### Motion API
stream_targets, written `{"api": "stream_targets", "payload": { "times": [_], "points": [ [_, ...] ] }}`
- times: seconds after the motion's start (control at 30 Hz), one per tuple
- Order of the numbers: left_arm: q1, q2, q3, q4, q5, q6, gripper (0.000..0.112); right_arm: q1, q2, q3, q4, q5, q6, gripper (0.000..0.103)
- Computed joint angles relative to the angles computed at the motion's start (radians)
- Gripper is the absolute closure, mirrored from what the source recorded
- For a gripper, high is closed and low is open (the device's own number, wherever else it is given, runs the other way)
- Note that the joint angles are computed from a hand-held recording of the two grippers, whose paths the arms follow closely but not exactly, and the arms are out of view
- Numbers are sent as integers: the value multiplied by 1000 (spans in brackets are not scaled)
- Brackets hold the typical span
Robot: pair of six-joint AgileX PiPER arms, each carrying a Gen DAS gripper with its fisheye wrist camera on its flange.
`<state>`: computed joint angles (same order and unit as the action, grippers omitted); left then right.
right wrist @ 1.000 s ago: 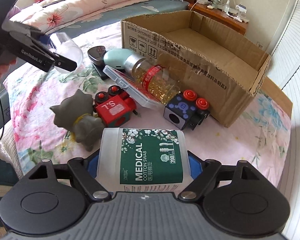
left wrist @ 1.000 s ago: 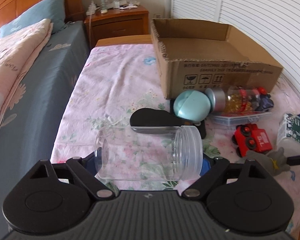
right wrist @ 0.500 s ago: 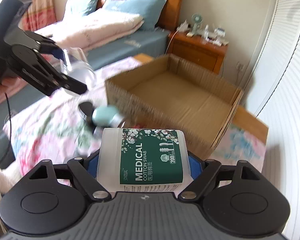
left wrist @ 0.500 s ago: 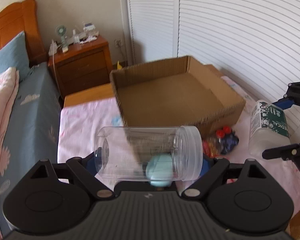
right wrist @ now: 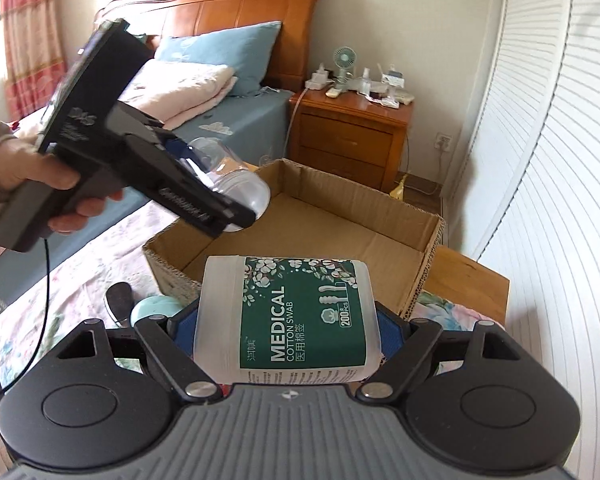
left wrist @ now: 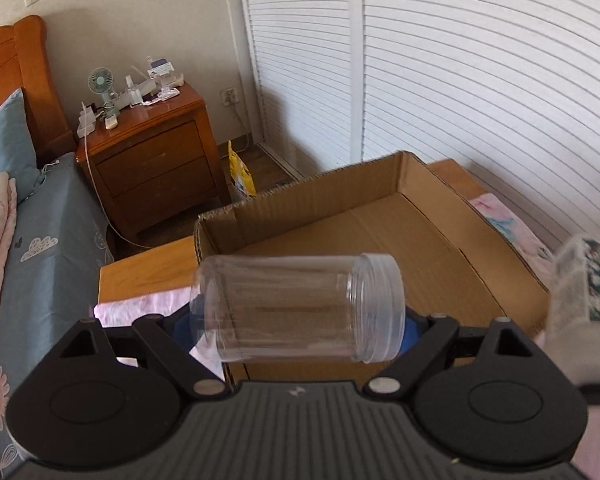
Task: Organize rigid objects
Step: 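Drop the jar into the box with the left tool while the right tool drops the tub in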
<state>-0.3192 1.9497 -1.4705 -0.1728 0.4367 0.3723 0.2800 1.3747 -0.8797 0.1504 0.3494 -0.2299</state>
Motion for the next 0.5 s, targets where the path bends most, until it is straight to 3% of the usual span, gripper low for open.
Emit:
{"api": "stream_targets", "payload": {
  "times": [0.17, 0.33, 0.5],
  "points": [
    [6, 61, -75, -11, 47, 7, 17, -27, 41, -19, 5, 2, 18, 17],
    [14, 30, -25, -29, 42, 46, 17, -27, 60, -24, -32, -1, 83, 17],
    [49, -51, 77, -136, 33, 155, 17, 1, 86, -64, -151, 20, 239, 17]
  ]
}}
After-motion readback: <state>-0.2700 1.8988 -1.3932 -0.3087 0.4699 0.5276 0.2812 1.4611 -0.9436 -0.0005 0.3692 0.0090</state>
